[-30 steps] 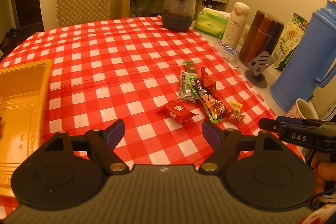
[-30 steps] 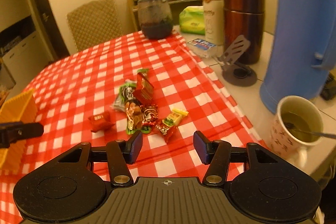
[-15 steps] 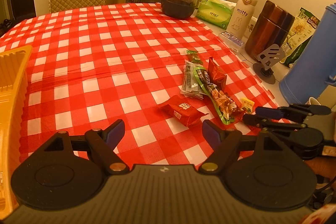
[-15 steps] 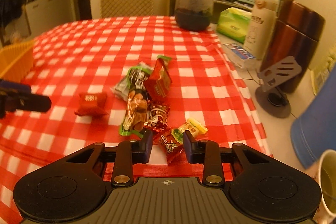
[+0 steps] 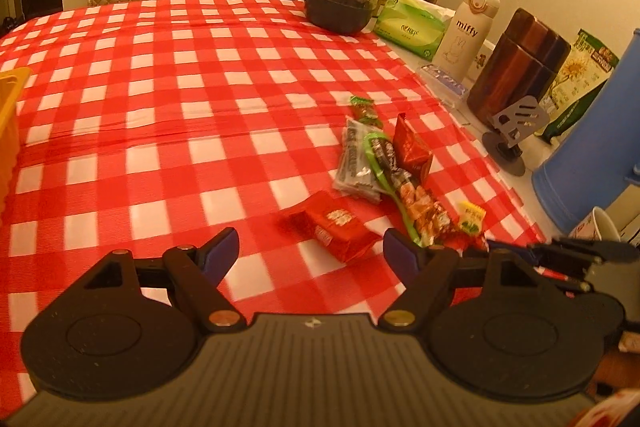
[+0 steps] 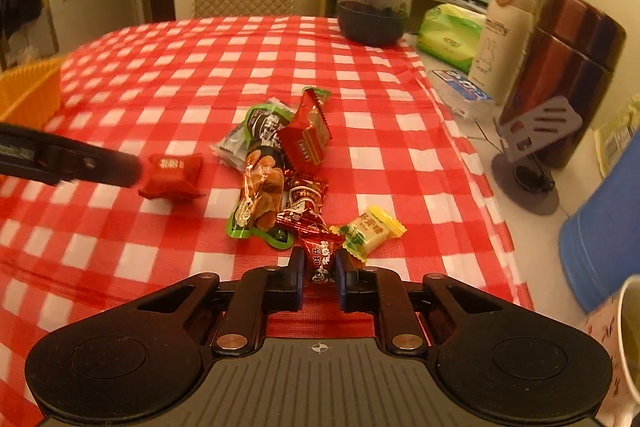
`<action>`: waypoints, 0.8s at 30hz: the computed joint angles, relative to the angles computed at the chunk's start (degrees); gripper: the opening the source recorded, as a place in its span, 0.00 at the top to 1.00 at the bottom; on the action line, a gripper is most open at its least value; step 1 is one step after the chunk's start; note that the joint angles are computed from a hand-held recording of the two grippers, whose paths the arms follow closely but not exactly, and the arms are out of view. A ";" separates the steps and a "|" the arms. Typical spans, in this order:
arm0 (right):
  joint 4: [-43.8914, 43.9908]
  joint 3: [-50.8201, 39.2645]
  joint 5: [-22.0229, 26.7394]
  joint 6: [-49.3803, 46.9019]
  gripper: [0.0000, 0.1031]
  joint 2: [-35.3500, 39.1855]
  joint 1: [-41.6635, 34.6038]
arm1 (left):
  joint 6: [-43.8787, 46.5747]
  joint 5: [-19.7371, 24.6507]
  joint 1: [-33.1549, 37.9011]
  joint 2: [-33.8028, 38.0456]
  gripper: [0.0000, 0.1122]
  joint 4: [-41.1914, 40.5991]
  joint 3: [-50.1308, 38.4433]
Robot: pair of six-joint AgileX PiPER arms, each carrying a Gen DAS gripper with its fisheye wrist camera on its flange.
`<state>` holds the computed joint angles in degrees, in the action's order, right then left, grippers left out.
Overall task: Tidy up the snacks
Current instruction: 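Grasp the red square packet with the left gripper while the right gripper grasps a red candy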
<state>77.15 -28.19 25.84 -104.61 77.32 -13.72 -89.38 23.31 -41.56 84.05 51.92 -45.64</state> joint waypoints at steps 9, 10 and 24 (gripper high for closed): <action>-6.10 0.64 1.72 10.96 0.85 -3.44 -2.36 | -7.11 -2.64 1.07 7.84 0.59 6.55 -4.69; -6.25 0.71 1.77 11.25 0.85 -3.46 -2.46 | -6.72 -2.58 1.07 8.71 0.61 6.32 -5.24; -6.21 1.24 2.20 13.71 0.85 -4.46 -2.37 | -1.45 3.20 -1.99 4.87 0.79 6.62 -0.76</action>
